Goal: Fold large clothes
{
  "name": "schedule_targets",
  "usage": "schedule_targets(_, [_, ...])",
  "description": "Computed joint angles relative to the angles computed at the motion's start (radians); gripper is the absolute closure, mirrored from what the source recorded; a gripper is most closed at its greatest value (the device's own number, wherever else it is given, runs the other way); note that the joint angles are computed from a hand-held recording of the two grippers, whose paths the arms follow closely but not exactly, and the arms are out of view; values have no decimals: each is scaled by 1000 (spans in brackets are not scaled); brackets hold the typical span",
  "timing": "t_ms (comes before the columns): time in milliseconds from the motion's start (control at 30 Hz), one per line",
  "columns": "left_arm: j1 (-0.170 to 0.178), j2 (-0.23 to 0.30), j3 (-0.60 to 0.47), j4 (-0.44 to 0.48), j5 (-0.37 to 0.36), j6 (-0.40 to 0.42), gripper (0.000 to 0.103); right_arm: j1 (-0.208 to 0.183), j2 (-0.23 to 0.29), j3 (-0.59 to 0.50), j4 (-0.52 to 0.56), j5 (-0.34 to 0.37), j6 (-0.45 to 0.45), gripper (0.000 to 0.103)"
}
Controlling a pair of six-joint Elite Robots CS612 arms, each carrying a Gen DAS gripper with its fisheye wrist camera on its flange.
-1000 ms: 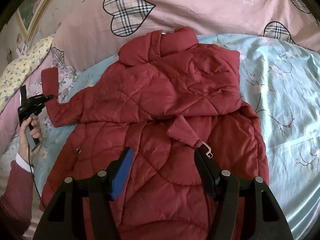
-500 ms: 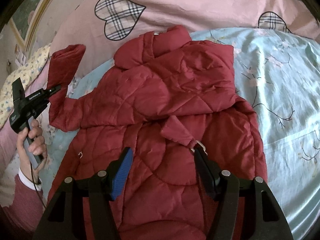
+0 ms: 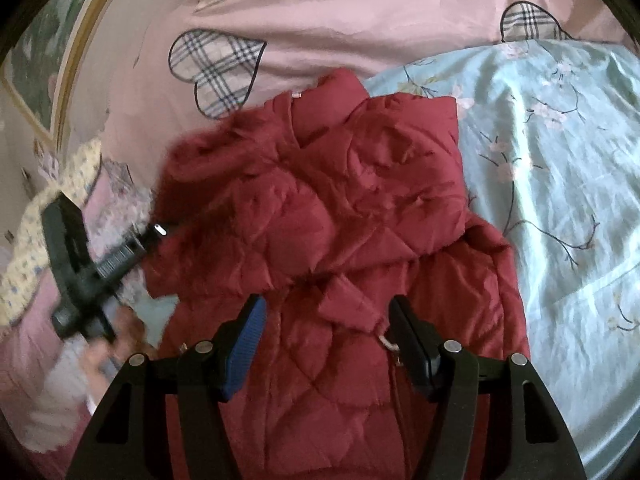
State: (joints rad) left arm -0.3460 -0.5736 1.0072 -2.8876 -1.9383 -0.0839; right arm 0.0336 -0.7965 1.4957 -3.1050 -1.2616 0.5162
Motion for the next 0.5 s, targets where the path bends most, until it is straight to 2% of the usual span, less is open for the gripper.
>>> schedule_targets(233, [-30,18,-13,34,3,19,94,-40,43,-50,-71,103,146,36])
schedule_targets(500, [-37,33,-20,51,25,17,94,-82,167,-203,-125,313,379,36])
